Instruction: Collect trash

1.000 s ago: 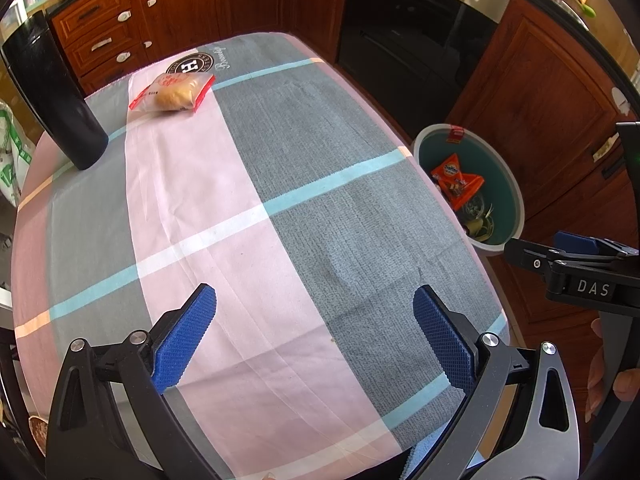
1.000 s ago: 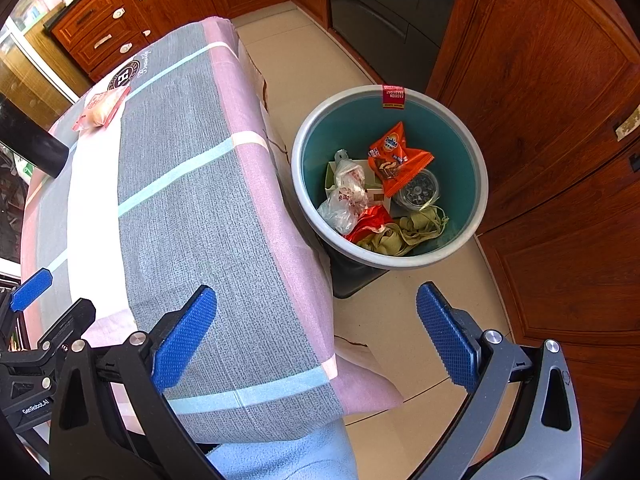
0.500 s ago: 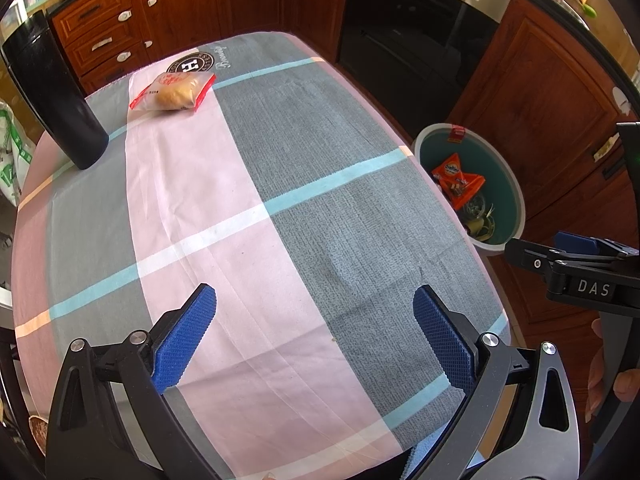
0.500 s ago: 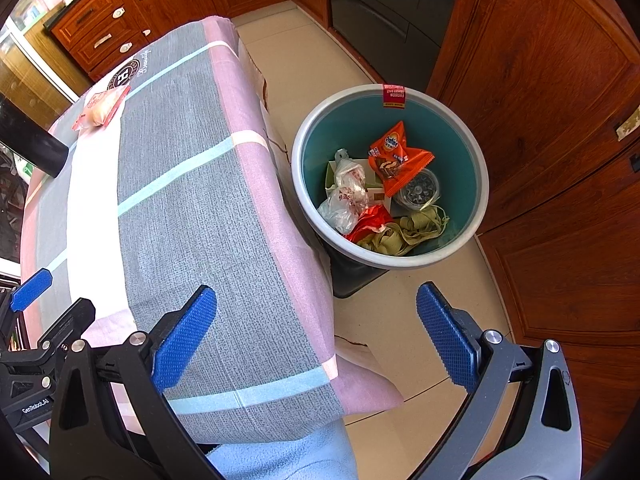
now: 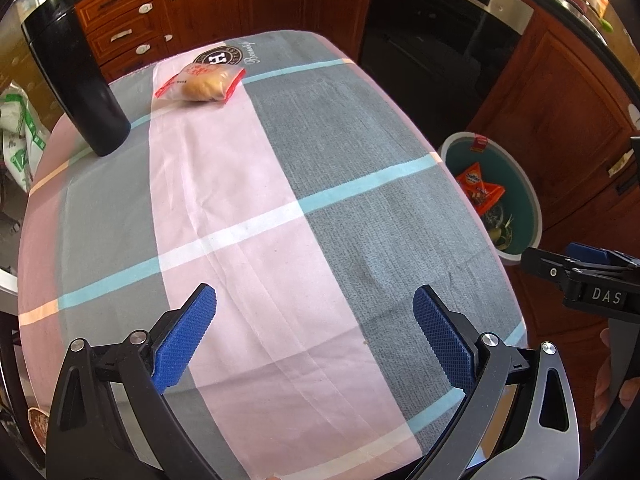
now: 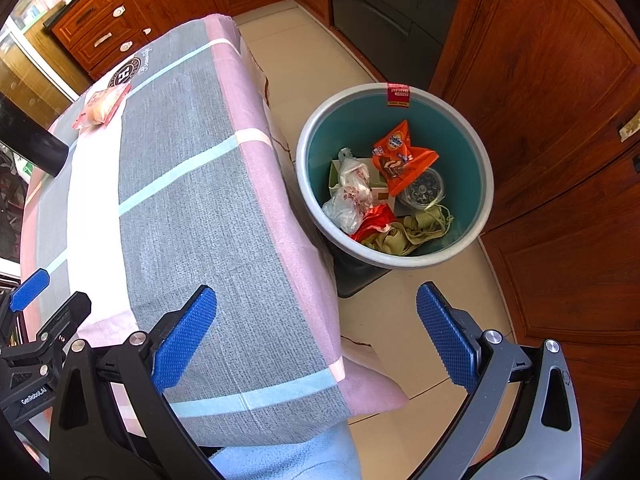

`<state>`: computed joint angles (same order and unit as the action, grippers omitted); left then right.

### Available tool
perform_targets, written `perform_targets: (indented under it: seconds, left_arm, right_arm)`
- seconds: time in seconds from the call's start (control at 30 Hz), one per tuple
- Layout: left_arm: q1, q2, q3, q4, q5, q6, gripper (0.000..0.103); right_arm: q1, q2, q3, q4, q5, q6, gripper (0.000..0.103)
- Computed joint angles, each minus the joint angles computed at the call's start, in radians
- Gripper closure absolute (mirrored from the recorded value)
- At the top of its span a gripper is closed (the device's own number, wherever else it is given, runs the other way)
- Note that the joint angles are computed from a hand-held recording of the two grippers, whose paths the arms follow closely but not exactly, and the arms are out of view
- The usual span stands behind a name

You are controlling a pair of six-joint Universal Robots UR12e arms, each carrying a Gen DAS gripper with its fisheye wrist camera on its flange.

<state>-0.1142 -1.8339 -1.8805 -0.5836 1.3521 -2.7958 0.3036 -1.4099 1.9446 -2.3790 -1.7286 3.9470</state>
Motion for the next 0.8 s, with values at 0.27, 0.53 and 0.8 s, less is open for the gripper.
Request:
perform_targets:
  seconds: [0.27, 0.53, 0.8]
  left_arm:
    - [0.081, -0.038, -0.022, 0.181, 0.027, -0.097, 0.004]
    - [0.152, -0.128, 0.011, 0.291, 0.168, -0.225, 0.004]
    - [0.169, -0.172, 0.035, 0.337, 0.152, -0.251, 0.003]
  right_arm:
    - [0.042, 0.068, -0.051, -0.098, -0.058, -0.067, 0.007]
    - [0.091, 0.228, -0.165, -0.231, -0.093, -0.180, 0.007]
    - [0.107, 0.316, -0.243, -0.261, -0.149, -0.242, 0.007]
